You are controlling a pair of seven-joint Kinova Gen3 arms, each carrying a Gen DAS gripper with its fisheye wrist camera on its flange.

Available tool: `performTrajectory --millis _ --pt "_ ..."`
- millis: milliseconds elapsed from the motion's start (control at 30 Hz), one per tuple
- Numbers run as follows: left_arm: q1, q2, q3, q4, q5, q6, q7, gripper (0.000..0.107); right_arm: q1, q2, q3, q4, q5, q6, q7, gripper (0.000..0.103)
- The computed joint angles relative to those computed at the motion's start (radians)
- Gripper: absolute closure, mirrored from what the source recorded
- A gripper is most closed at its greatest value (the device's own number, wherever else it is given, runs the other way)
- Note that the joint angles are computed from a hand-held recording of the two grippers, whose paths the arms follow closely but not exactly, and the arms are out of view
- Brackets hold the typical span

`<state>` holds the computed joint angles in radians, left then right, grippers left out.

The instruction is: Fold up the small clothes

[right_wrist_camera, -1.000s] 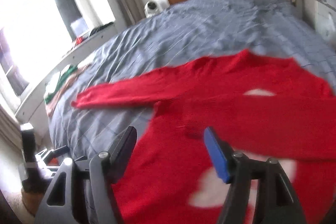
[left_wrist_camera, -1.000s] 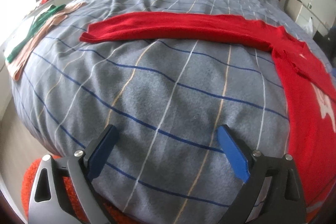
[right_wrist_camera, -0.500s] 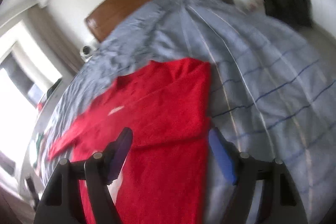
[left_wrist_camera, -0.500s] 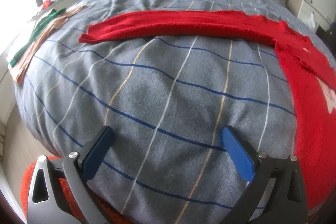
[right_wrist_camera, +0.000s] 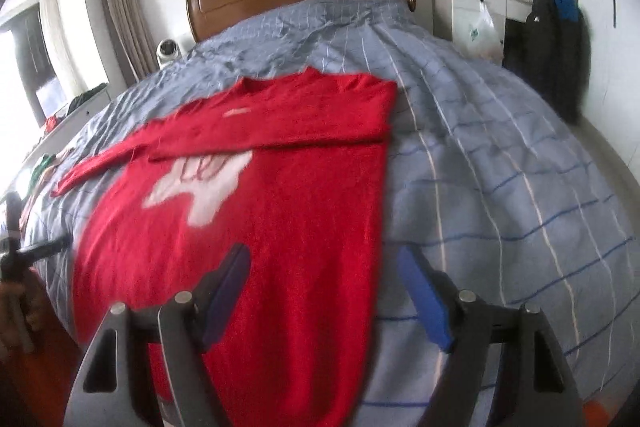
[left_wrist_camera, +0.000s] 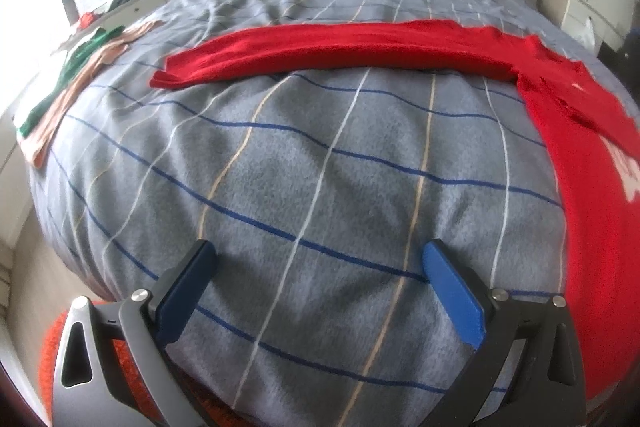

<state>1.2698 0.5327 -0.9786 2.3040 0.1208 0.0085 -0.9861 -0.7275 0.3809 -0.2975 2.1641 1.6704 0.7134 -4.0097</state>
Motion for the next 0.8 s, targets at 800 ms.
performTrajectory --millis 800 --pt "-0.002 -0.002 0.004 0.005 0.014 -0.004 -0.004 0.005 -0.104 0.039 -0.004 -0.02 -0.018 0.106 0.12 0.027"
